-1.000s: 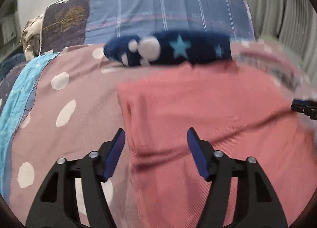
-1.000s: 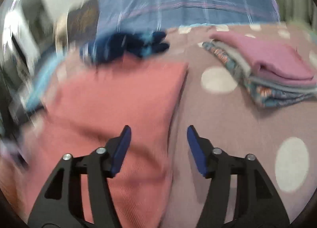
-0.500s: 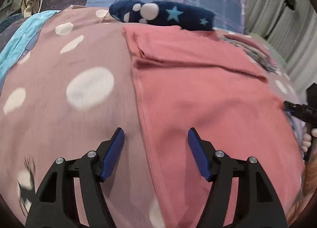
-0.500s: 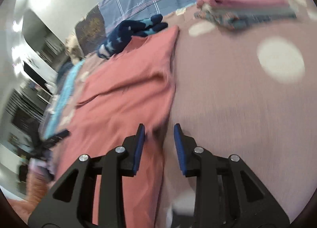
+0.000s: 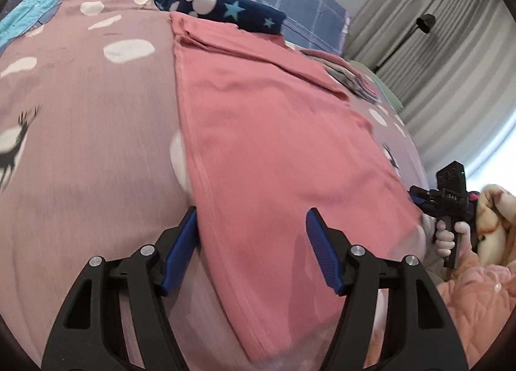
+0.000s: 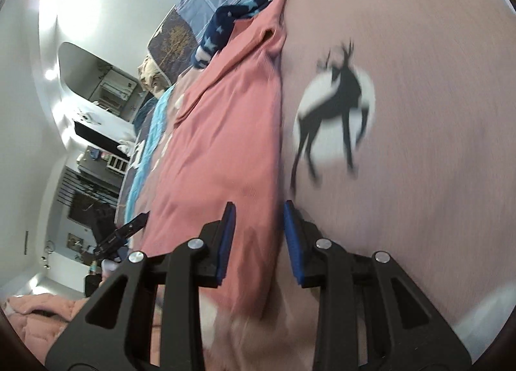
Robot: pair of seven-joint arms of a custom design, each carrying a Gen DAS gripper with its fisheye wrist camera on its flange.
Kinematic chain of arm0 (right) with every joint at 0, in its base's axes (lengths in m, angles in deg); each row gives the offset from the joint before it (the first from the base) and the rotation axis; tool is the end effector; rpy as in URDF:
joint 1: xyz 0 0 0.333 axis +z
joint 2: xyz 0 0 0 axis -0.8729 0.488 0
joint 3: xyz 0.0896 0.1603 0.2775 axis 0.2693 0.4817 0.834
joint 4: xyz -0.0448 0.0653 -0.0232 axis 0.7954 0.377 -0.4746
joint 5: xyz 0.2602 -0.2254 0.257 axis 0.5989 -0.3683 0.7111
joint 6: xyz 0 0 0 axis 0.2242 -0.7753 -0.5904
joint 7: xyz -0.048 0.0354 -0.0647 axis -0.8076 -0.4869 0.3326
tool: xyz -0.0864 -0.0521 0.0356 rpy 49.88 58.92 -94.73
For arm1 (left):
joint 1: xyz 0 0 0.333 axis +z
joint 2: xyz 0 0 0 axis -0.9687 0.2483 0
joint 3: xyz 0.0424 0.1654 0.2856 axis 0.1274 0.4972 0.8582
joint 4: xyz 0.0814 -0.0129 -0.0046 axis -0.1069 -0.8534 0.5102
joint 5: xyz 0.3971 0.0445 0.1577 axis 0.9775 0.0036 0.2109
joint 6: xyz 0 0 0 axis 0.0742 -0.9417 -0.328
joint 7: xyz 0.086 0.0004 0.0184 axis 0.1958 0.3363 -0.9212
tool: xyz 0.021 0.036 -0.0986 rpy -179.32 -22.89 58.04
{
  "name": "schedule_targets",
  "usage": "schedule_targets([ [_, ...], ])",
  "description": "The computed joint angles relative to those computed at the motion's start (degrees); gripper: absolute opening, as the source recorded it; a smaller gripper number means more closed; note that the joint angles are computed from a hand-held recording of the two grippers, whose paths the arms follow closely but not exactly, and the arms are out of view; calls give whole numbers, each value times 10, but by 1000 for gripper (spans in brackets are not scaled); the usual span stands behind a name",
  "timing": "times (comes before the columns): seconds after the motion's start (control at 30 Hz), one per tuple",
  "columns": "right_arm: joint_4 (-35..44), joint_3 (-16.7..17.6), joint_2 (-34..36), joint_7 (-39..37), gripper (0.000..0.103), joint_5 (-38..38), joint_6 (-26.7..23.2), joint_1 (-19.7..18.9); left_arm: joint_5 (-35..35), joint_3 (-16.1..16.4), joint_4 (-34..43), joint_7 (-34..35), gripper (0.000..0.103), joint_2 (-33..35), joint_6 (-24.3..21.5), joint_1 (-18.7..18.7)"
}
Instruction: Fold small clothes
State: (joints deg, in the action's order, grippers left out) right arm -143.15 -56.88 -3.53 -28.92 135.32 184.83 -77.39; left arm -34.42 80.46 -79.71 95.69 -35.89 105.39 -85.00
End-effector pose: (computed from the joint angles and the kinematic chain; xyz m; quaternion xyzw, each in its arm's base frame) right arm 0.7096 -0.1058 0.3586 -0.7311 0.4930 0.2282 0.4128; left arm 0.4684 -0.1388 0.3561 -0.7453 0.5284 -0.3887 0.1194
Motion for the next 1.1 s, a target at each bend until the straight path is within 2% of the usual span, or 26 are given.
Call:
schedule_targets([
  [0.13, -43, -5, -25, -14, 31, 9, -21, -10, 53, 18, -29, -67, 67, -5, 62, -15],
  [0.23, -48, -7, -26, -15, 31, 17, -29, -6, 57, 3, -46, -92, 67, 5, 127, 0],
  [0.43, 2, 4, 15, 7, 32, 36, -66, -4, 86, -22, -13, -107, 67, 42, 151, 38],
  [0.47, 5, 6, 19, 12, 27, 39, -67, -4, 68, -30, -8, -94, 64, 45, 144, 40],
  [0.5, 2, 6, 16, 19, 21, 40, -51, 1, 47, -37, -8, -79, 52, 44, 137, 40],
  [0.53, -6, 4, 11, 22, 10, 37, -36, 4, 8, -45, -9, -52, 42, 41, 123, 37],
  [0.57, -13, 3, 7, 26, 5, 36, -24, 7, -54, -58, -11, -14, 17, 36, 99, 32],
  [0.6, -22, 5, 3, 27, 5, 46, -19, 4, -76, -61, -13, -12, 4, 34, 87, 32],
  [0.63, -29, 6, -3, 24, 4, 52, -17, 2, -59, -52, -16, -42, 4, 37, 105, 31],
  [0.67, -34, 6, -7, 19, 3, 56, -17, 0, -65, -52, -22, -43, 3, 33, 114, 32],
  [0.73, -49, 8, -26, -2, 3, 79, -30, -10, -132, -69, -29, 14, 3, 13, 105, 27],
  [0.8, -60, 8, -47, -25, 3, 110, -66, -25, -193, -87, -40, 69, 3, -17, 118, 20],
  [0.9, -97, -8, -100, -78, 3, 133, -77, -26, -318, -144, -58, 170, 2, -83, 145, 21],
  [1.0, -124, -33, -137, -108, 3, 149, -108, -29, -387, -181, -73, 223, 2, -135, 152, 15],
  [1.03, -140, -42, -153, -119, 3, 147, -103, -26, -406, -192, -79, 232, 2, -149, 147, 11],
  [1.1, -160, -61, -174, -121, 3, 134, -87, -20, -471, -236, -81, 257, 2, -173, 118, 23],
])
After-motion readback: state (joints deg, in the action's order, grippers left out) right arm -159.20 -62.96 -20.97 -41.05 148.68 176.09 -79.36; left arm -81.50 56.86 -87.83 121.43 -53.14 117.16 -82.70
